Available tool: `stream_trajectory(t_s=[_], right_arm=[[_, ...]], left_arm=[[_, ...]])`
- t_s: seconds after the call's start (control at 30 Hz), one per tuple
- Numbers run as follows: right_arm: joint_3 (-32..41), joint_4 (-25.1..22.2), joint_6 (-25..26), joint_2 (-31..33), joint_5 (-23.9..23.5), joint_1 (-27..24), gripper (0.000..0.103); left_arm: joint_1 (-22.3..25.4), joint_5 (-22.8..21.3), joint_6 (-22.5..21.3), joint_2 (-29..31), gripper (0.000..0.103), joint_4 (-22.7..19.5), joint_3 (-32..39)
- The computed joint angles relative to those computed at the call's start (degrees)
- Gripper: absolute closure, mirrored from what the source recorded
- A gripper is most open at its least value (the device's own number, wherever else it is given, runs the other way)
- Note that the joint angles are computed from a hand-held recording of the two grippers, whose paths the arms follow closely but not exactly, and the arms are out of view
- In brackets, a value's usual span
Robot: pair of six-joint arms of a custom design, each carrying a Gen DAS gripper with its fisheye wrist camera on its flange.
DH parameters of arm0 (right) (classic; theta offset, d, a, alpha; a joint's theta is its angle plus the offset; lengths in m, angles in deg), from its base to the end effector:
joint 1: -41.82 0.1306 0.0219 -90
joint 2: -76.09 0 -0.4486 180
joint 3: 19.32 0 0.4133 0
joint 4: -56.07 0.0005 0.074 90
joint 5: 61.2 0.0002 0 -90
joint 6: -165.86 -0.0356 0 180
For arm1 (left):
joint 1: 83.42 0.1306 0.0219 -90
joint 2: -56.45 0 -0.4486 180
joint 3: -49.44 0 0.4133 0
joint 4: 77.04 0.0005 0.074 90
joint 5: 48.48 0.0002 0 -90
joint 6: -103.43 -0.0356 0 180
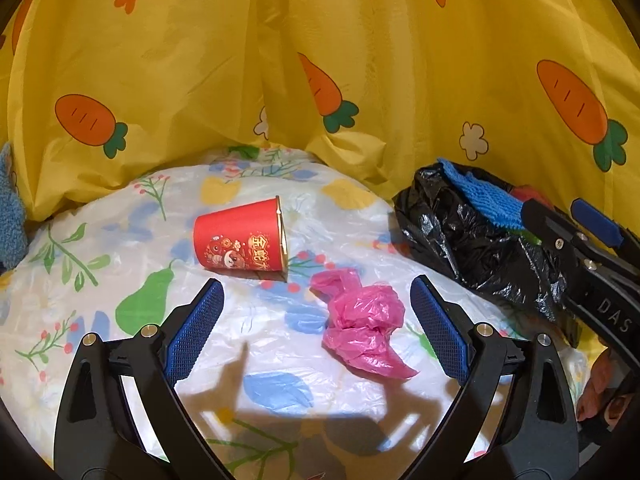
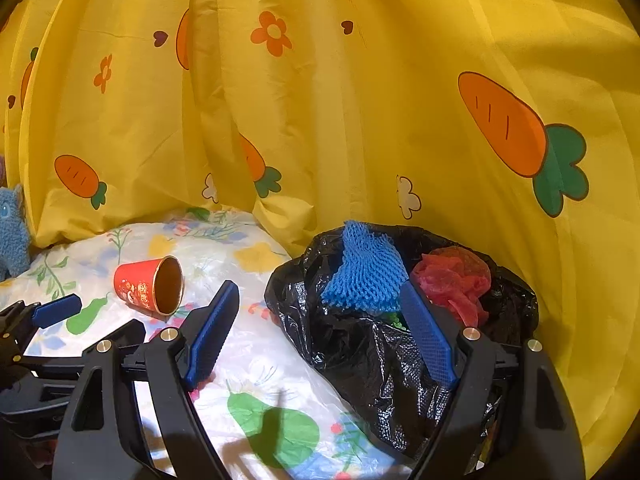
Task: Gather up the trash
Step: 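Bring the left tool back toward the red cup and pink bag, then grasp the pink plastic bag with the left tool while the right tool approaches the red cup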
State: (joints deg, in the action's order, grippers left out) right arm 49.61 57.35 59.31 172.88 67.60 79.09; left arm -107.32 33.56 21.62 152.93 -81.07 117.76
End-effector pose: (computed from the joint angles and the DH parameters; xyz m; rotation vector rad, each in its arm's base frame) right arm 0.4366 0.3036 0.3372 0.0644 1.9265 -0.0648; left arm 0.4857 -0.2104 0.3229 0.2101 2.1216 -0.1827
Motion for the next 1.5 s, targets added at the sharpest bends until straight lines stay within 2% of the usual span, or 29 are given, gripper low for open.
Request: stream_trajectory(t_s=[0.1, 0.3, 0.33, 0.37, 0.4, 0.43, 0.53, 0.77, 0.87, 0.97, 1.2, 1.27, 1.4, 1.5], right_arm=[[-0.24, -0.12, -0.69, -0.34, -0.09, -0.29, 0.023], [-0.58, -0.31, -1.35, -0.75, -0.41, -0.8, 0.023], [-0.56, -0.48, -1.47, -0.72, -0.51, -0.85, 0.023], [-0.52, -0.59, -1.47, -0.7, -0.61, -0.89, 0.023], [-0.46, -0.76, -1.53, -0.66, -0.64, -0.88, 0.023], [-0.37, -1.03, -1.62, -0.59, -0.7, -0.86, 0.023], [-0.14, -1.35, -1.39, -0.48, -1.39, -0.85, 0.023], [1.11, -2.04, -1.17, 0.5, -3.33, -0.6, 0.023], [2.48, -3.14, -1.37, 1.6, -5.16, -0.55, 0.023], [4.4, -4.41, -0.89, 3.11, -6.66, -0.28, 0.023], [11.39, -8.22, -0.42, 8.14, -13.93, 0.35, 0.023], [13.99, -9.76, -0.64, 10.27, -17.22, 0.4, 0.023], [18.36, -12.34, 0.62, 14.08, -20.43, 0.88, 0.031], [21.39, -14.23, 0.14, 16.49, -22.37, 0.87, 0.036]], left_arm=[[-0.36, -0.18, -0.85, 1.78, 0.015, -3.13, 1.82], [-0.05, 2.85, -1.41, 4.53, 0.036, -8.85, 5.07], [0.18, 3.97, -1.45, 4.89, 0.047, -9.62, 5.52], [0.42, 5.36, -1.6, 5.12, 0.057, -9.99, 5.78], [0.5, 6.37, -1.8, 5.23, 0.061, -10.06, 5.88], [0.53, 7.23, -2.24, 5.26, 0.072, -9.95, 5.86], [0.33, 7.17, -2.75, 4.98, 0.079, -8.99, 5.42], [1.96, 5.13, 0.1, 2.05, 0.082, -6.37, 3.06], [3.23, 1.74, 0.81, -0.59, 0.082, -4.33, 1.53], [4.72, -3.66, 0.71, -2.84, 0.082, -2.29, 0.29], [10.55, -10.05, 3.82, -4.05, 0.082, -1.51, -0.6], [12.05, -10.23, 5.53, -3.91, 0.082, -1.23, -1.05], [12.93, -13.03, 5.55, -3.38, 0.082, 0.1, -1.9], [13.44, -12.75, 6.28, -3.42, 0.082, 0.67, -2.36]])
